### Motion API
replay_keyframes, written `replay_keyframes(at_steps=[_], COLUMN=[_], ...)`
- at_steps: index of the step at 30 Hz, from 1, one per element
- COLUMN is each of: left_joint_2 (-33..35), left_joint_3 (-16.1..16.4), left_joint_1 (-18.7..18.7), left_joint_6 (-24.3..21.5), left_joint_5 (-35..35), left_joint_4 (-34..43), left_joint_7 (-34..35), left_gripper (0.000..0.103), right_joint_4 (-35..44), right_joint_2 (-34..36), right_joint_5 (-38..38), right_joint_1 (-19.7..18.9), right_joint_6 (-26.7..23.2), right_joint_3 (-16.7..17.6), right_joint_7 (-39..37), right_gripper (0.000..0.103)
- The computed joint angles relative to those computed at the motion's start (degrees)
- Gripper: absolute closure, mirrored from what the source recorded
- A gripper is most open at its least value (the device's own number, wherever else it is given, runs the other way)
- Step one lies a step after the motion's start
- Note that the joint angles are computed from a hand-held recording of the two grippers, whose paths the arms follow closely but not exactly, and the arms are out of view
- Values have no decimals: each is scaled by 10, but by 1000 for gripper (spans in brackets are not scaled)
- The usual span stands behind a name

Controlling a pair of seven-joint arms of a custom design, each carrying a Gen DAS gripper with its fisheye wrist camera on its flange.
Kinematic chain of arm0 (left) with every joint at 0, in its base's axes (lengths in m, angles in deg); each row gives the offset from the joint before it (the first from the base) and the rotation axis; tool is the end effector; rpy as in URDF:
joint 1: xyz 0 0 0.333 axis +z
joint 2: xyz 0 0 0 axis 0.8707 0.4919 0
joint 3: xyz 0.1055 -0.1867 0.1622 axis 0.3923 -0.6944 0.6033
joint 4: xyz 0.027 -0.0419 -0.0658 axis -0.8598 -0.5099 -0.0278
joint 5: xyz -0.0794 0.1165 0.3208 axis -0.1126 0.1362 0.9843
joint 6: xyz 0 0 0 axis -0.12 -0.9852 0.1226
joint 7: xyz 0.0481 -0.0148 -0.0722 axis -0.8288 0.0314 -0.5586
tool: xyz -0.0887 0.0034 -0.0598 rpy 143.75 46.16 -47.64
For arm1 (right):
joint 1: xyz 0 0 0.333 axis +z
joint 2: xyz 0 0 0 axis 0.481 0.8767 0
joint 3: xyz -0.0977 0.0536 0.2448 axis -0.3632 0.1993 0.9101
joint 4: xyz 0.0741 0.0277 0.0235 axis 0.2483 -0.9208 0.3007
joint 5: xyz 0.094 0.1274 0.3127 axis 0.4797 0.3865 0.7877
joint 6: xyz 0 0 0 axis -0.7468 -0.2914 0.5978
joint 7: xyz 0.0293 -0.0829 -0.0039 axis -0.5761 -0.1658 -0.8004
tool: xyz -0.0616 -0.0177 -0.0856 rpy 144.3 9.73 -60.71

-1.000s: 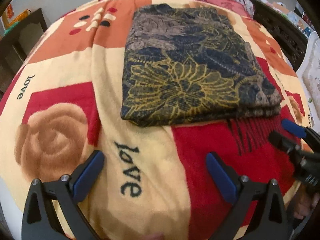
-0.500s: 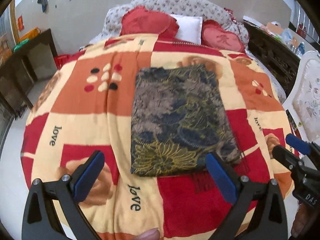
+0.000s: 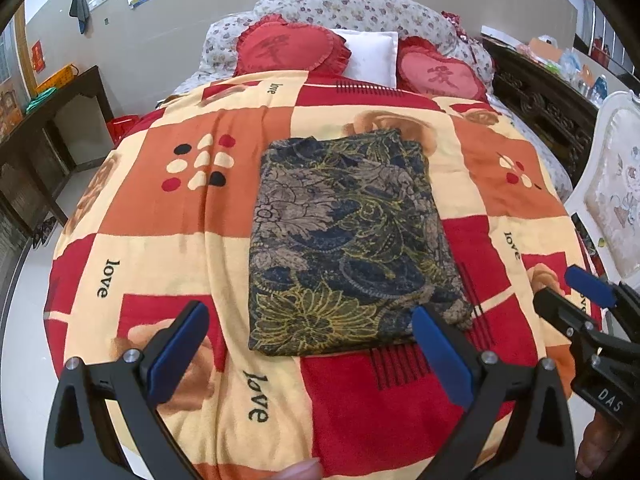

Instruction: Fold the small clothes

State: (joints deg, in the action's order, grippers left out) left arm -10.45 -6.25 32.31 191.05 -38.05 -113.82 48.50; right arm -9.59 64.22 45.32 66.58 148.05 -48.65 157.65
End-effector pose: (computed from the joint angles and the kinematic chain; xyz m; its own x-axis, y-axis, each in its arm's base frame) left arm 0.6235 -0.3609 0.5016 -0.2679 -0.9634 -0.0017 -0.7752 0.2166 -0.5934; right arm 0.5820 0.4206 0.4637 -0.0426 -0.9954 -0.0863 -0.7371 0.0896 -0.6698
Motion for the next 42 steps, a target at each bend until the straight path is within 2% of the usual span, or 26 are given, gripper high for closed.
replay_keyframes(at_steps=[14,28,36,40,42], left_joint_2=[31,32,60,52,17], left_joint_3=[3,1,1,-1,-10], left_joint_1=[-9,-9,-9,-6,4], left_joint_6=[-27,-24,-51,-41,4], left_joint_5=[-2,-8,-21,-25,-33], left_joint_4=[47,48,97,78,12], left_joint_7=[6,6,13,12,13], left_gripper=[0,0,0,0,0], right_joint_4=[6,44,58,63,64], right_joint_2=[7,28,36,40,41], right_joint_5=[22,34,40,42,43], right_joint_1=[-6,-1,2,3,3], right_joint_6=[15,-8,-16,-19,-19], right_joint_3=[6,5,3,2,3], right_joint_7=[-23,-40,-43,-46,-48], right_gripper=[37,37,37,37,37])
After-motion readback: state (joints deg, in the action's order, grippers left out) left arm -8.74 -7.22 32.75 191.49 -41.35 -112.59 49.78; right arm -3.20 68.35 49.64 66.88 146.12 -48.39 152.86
